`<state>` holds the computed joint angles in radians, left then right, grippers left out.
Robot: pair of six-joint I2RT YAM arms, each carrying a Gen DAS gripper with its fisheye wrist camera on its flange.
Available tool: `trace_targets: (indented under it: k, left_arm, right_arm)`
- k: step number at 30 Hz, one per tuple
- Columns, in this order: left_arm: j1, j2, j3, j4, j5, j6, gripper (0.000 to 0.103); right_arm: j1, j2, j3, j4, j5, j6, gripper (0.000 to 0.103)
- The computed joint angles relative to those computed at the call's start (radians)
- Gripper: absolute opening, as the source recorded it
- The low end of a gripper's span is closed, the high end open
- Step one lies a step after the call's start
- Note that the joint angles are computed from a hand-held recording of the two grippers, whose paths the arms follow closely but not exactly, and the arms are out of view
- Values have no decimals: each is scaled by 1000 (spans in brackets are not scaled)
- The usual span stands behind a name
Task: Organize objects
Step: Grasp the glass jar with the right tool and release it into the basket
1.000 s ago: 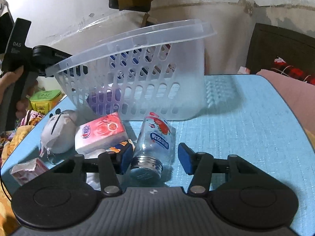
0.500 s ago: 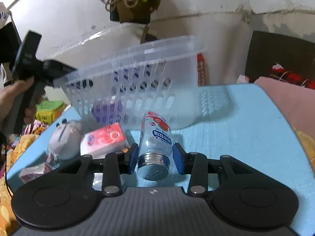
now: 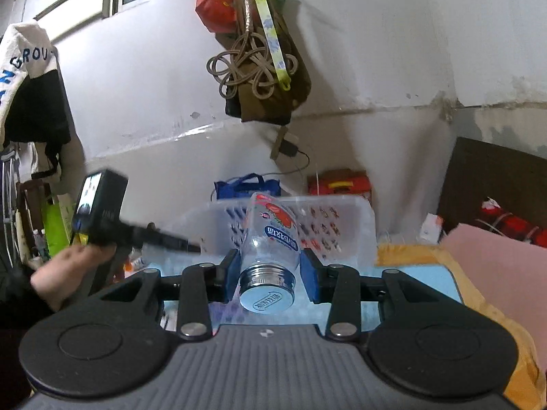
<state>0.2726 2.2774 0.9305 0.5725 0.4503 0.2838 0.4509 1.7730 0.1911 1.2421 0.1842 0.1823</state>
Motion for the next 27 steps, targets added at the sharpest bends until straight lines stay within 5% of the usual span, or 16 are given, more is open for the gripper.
trace_targets:
  k: [12, 21, 23, 25, 27]
  left_arm:
    - [-15, -13, 9, -39, -39, 26, 28]
    - [-7, -13, 13, -49, -26, 29, 28]
    - [-7, -12, 14, -50, -26, 29, 28]
    - [-6, -13, 15, -53, -24, 31, 28]
    - [-6, -11, 18, -52, -25, 27, 29]
  right_arm:
    - [-67, 122, 500, -531, -60, -106, 42]
    - [-78, 236, 602, -583, -92, -93, 43]
    - [-82, 238, 599, -576, -97, -86, 59]
    - [-77, 231, 576, -539, -79, -79, 90]
    - [-72, 224, 558, -512, -71, -78, 92]
